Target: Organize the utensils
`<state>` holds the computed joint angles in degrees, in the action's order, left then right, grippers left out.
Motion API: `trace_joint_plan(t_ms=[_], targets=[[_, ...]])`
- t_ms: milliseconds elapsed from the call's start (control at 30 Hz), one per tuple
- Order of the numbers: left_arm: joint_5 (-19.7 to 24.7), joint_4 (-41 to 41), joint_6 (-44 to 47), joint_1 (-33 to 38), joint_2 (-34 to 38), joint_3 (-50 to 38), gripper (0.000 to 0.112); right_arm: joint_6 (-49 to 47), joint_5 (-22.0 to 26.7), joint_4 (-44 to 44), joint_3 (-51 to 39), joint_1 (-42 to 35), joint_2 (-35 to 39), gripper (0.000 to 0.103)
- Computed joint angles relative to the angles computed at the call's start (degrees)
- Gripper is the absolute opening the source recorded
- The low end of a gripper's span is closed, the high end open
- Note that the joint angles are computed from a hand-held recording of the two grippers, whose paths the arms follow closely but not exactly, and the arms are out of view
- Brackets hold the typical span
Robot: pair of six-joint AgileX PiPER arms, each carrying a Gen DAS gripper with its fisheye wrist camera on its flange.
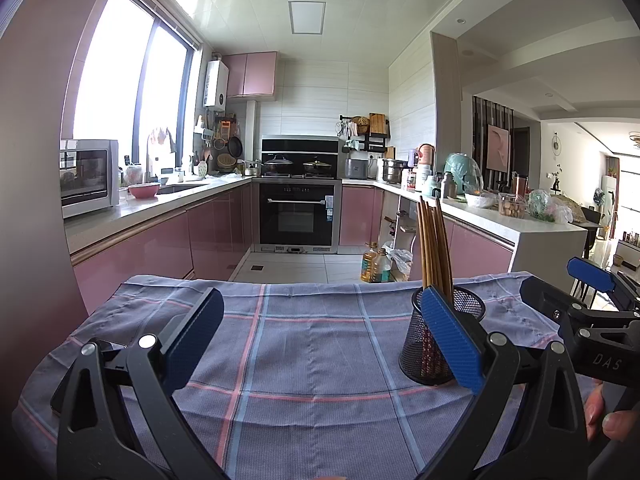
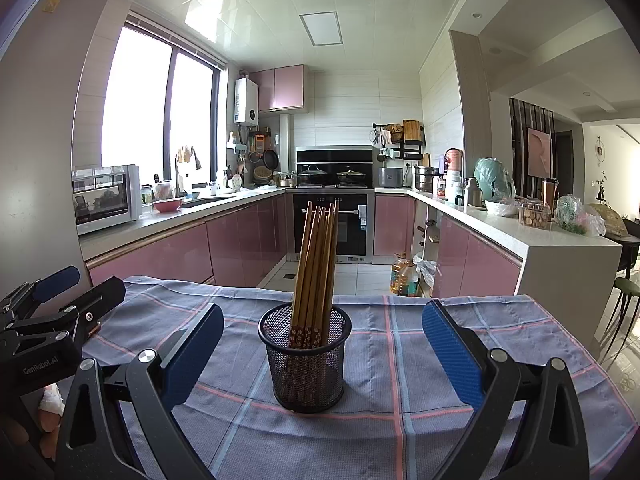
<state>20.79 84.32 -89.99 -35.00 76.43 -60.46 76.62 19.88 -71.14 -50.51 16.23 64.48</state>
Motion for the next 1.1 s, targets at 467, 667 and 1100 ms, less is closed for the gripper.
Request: trace_joint_plan(t_ms=[467, 667, 1100], targets=[[0.37, 0.53, -0.72, -0.54, -0.1, 0.41, 0.097, 0.6, -0.07, -0.55, 0.07, 0.06, 0.11, 0.096], [0.41, 0.63, -0.84, -0.54, -0.04, 0.38, 0.097, 0.48, 0.0, -0.4, -0.01, 0.05, 0.24, 0.096], [0.57, 1.81, -1.96, -0.71, 0.09, 0.71, 0.097, 1.17, 0.51, -1.06, 0.17, 0.65, 0.09, 0.096]])
